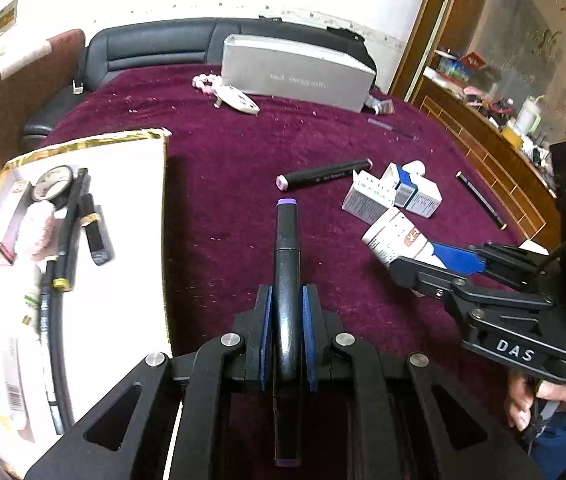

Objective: Organize objects
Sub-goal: 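Grasp a purple-capped black marker with the left gripper while the right gripper grasps a white pill bottle, then carry the marker and pill bottle into the tray and open both grippers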

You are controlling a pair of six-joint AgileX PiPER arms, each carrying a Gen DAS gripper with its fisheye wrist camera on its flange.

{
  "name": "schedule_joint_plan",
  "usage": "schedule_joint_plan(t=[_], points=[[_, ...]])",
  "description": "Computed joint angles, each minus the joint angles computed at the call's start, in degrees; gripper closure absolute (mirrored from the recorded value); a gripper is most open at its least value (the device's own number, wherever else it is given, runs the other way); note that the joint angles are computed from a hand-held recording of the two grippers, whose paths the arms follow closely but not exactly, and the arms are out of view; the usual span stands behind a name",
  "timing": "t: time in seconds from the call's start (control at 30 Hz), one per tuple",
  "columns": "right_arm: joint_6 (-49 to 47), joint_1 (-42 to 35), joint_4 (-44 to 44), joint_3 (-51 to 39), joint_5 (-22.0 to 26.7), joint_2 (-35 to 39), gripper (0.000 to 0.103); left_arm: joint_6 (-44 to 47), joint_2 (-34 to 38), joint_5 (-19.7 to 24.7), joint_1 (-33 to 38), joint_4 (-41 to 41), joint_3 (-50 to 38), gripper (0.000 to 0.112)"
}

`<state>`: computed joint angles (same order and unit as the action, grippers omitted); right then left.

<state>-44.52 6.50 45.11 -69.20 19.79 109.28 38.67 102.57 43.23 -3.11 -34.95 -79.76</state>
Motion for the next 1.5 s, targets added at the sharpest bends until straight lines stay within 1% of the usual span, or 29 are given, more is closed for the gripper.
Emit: schedule_joint_plan(t=[0.13, 0.3, 0.43, 0.53, 0.67, 0.7, 0.73, 0.83, 0.9, 0.97, 1.0, 1.07, 1.2, 1.43, 1.5], points=[[3.7, 1.9, -2.5, -1.3, 0.2, -0.4, 0.069, 3.7, -1.8, 1.5, 4.4, -3.9, 0.8, 0.101], [6.6, 5.6, -2.2, -4.6, 2.1, 0.4, 0.069, 6.5, -2.0, 2.9, 10.7, -6.8, 1.1, 0.101], [8.0, 9.4, -0.8, -8.0, 3.7, 2.7, 0.069, 6.3, 0.2, 3.5, 15.1, -6.3, 0.5, 0.101], [11.8, 12.6, -3.2, -11.6, 5.1, 5.3, 0.069, 6.6, 1.8, 3.6, 17.1, -6.1, 0.8, 0.1], [18.9, 17.0, -9.6, -16.4, 5.7, 8.7, 0.069, 6.1, 3.4, 3.4, 18.3, -5.0, 1.0, 0.1], [21.7, 17.9, -12.2, -17.5, 5.7, 9.5, 0.069, 5.9, 3.7, 3.3, 18.5, -4.7, 1.1, 0.1], [26.2, 19.1, -16.6, -19.3, 5.9, 10.7, 0.069, 6.1, 3.9, 3.2, 18.9, -5.0, 1.3, 0.1], [33.2, 20.5, -23.4, -22.6, 7.1, 12.9, 0.069, 5.7, 4.4, 2.8, 19.0, -4.7, 1.1, 0.1], [39.9, 21.7, -30.8, -26.3, 8.8, 15.1, 0.069, 5.6, 4.1, 2.5, 18.9, -4.6, 1.6, 0.101], [44.0, 22.3, -35.1, -29.8, 10.8, 17.3, 0.069, 3.9, 4.4, 1.5, 18.7, -3.0, 1.4, 0.101], [45.1, 22.5, -36.2, -31.6, 12.1, 18.3, 0.069, 4.0, 4.8, 2.0, 19.0, -3.4, 1.1, 0.101], [44.9, 22.5, -35.4, -34.2, 13.9, 20.0, 0.069, 4.0, 5.5, 3.2, 19.8, -3.1, 0.6, 0.101], [46.4, 23.1, -37.0, -37.9, 16.4, 22.3, 0.069, 4.9, 5.5, 3.3, 20.2, -3.3, 0.9, 0.101], [47.2, 23.0, -37.0, -42.4, 19.3, 25.0, 0.069, 4.2, 4.1, 1.7, 19.9, -0.8, 2.3, 0.1], [47.1, 23.0, -36.9, -44.2, 20.9, 25.8, 0.068, 4.2, 3.7, 1.4, 19.9, -0.6, 2.8, 0.1]])
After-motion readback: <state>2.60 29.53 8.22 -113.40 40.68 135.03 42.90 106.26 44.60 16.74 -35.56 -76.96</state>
